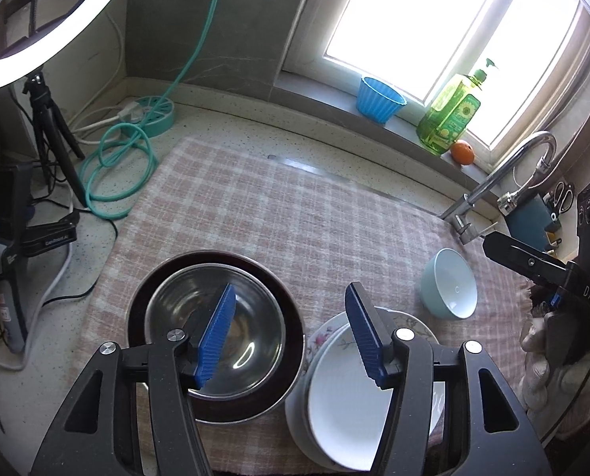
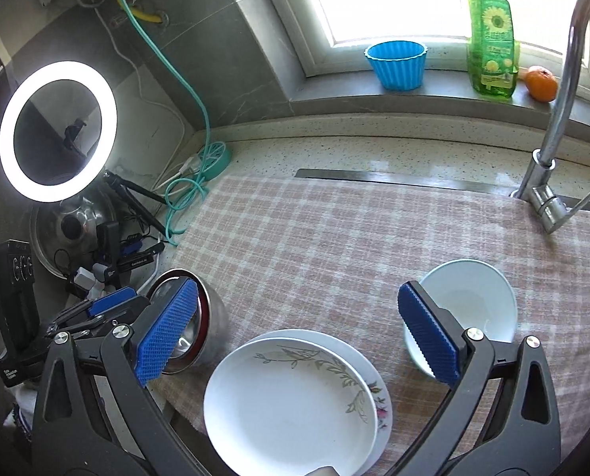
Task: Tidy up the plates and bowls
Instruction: 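Move the right tool toward the pale blue bowl on the cloth, then close the right tool on the rim of the pale blue bowl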
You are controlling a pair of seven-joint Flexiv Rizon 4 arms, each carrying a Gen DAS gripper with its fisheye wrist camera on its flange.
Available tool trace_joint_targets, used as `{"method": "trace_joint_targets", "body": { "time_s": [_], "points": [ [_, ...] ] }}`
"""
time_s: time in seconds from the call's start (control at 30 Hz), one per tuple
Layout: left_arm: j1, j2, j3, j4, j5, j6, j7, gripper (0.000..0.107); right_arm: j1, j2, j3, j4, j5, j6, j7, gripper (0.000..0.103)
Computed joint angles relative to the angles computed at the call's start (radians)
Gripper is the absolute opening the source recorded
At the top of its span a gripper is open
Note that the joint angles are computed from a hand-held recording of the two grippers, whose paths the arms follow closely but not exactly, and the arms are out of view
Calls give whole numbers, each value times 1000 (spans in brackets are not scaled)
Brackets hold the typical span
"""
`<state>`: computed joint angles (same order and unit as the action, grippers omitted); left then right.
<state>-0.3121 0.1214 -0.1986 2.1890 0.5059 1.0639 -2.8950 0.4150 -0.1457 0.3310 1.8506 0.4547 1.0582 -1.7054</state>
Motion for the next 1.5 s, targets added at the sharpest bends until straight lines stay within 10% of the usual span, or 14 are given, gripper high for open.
{"method": "trace_joint_targets", "body": {
  "time_s": [0.9, 1.5],
  "points": [
    [-202, -436, 121, -328, -180, 206, 209, 57, -185, -21, -100, 16, -25, -64, -51, 102],
    [-253, -561, 143, -380, -422, 235, 437, 35, -229, -99, -81, -24, 49, -163, -110, 61]
  ]
}}
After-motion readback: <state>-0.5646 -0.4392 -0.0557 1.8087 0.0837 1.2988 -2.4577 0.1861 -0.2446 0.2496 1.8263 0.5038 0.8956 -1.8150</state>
